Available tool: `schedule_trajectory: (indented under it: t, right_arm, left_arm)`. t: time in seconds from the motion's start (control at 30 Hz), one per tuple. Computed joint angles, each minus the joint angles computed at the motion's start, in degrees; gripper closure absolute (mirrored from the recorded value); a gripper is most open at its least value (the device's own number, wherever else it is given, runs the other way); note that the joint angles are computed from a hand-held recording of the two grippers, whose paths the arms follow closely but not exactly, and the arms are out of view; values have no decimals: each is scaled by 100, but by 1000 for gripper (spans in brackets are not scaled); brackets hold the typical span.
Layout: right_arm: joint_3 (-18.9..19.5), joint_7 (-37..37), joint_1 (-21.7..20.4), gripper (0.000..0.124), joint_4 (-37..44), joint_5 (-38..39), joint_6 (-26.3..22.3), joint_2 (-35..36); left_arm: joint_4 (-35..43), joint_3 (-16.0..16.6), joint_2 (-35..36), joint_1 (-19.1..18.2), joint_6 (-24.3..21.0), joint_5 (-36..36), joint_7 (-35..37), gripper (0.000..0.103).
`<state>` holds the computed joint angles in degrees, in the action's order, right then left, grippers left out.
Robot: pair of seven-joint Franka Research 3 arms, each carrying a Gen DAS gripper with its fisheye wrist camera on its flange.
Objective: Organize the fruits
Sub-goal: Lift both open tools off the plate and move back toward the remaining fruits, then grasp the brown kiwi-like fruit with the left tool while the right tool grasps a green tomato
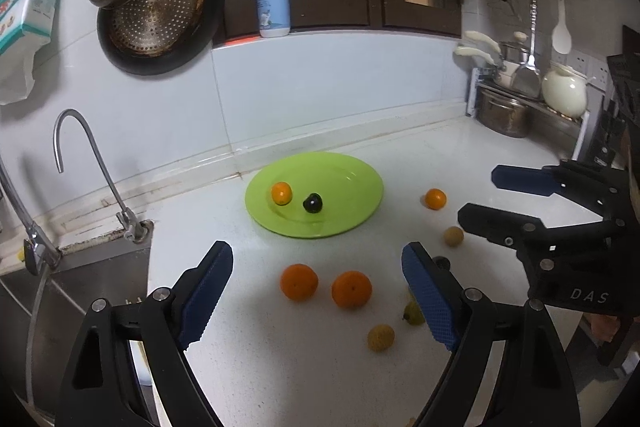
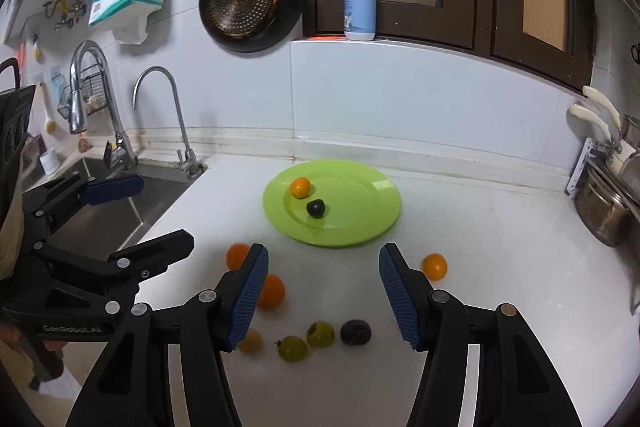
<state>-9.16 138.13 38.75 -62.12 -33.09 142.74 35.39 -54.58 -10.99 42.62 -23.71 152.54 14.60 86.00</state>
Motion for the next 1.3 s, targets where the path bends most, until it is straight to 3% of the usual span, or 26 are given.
schedule_trajectory:
  t: [0.4, 0.67, 0.8, 0.97, 1.2, 1.3]
  right_arm:
    - [157, -325, 66, 65, -375, 93, -23, -73]
    - [330, -701, -41, 66, -498, 475, -82, 11]
    - [402, -1031, -108, 68, -515, 707, -96, 81]
    - [448, -1425, -162, 73, -463, 963, -168, 181]
    - [498, -1883, -226, 79, -262, 1317, -247, 401]
    - [527, -2031, -263, 84, -144, 1489, -290, 508]
  left_arm:
    - [-936, -209, -329, 213, 618, 55, 607, 16]
    - [-944, -413, -178, 291, 493, -63, 1268, 17]
    - [-848, -637, -42, 380, 285, -328, 1790, 21]
    - [-516, -635, 199, 308, -125, -569, 2094, 30]
    - [72, -643, 553, 225, -866, -927, 2380, 51]
    - [288, -615, 668, 181, -1099, -1050, 2411, 54]
